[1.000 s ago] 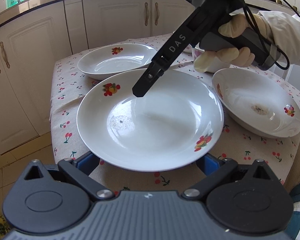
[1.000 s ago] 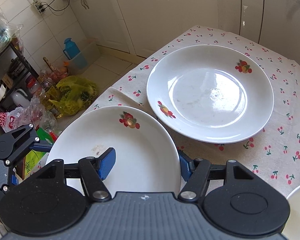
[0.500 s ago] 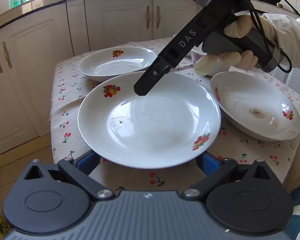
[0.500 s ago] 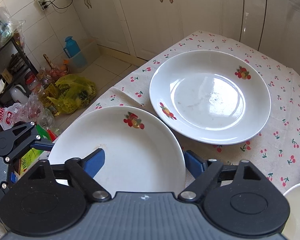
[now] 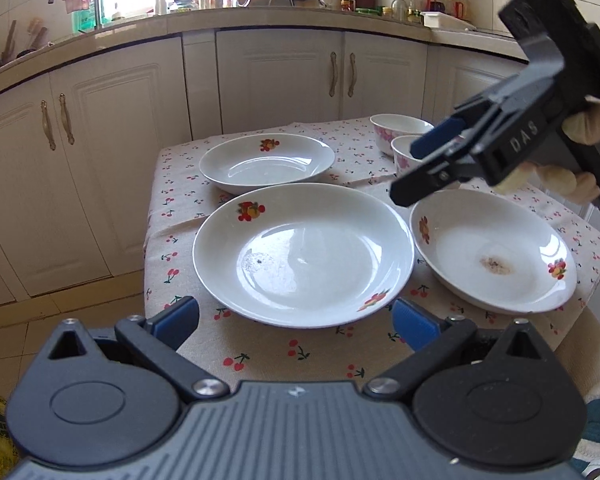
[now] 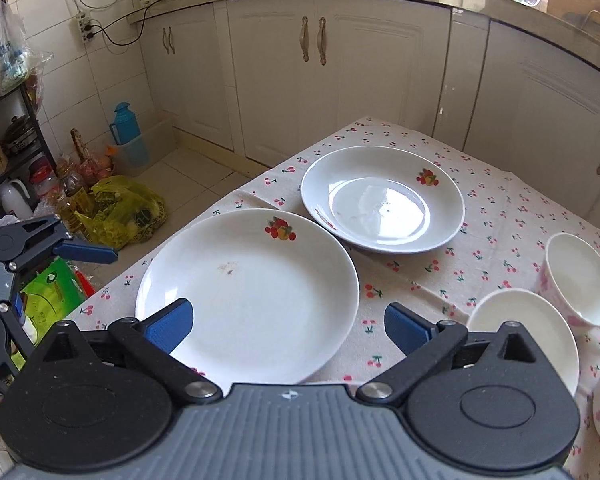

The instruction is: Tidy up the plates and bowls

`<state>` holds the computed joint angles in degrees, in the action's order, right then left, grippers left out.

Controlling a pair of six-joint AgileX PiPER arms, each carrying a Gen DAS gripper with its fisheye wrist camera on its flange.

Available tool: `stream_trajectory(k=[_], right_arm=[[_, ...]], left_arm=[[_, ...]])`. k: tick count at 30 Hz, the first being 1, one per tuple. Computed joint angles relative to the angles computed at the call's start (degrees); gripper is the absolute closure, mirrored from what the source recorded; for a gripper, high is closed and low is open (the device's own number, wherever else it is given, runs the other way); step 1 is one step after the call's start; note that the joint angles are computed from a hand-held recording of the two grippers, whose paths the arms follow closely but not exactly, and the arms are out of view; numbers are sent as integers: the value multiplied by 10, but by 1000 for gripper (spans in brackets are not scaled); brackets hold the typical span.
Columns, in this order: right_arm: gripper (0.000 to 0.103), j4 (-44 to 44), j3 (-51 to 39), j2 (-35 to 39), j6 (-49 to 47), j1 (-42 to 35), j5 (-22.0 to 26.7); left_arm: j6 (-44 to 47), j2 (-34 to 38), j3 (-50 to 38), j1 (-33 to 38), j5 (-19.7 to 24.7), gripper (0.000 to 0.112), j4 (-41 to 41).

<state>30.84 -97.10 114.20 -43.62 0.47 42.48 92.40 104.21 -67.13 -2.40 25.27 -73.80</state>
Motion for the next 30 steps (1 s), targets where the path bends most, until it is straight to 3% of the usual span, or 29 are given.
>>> stream_trajectory(k=[4,7,11,17,23,30], right_arm=[[0,26,158,-92,-39,-10,-98],[0,59,253,-150,-77,-25,-143],[0,103,363,-216,-122,-44,-197],[0,204,479,-281,-255,-82,-223],[0,336,546,-300,-412,-120,-211],[0,437,563,-267,-528,-125,-229]], left_arm=[[76,-34,46,-24,-43,10,-84],[115,-48,68,-47,-70,10,-136],[96,-51,73,-67,-65,10,-139],[133,-64,91,-107,-94,10,-193],[89,-67,89,-136,-121,10,-157],[24,-62,76,-152,-130,10,-96]])
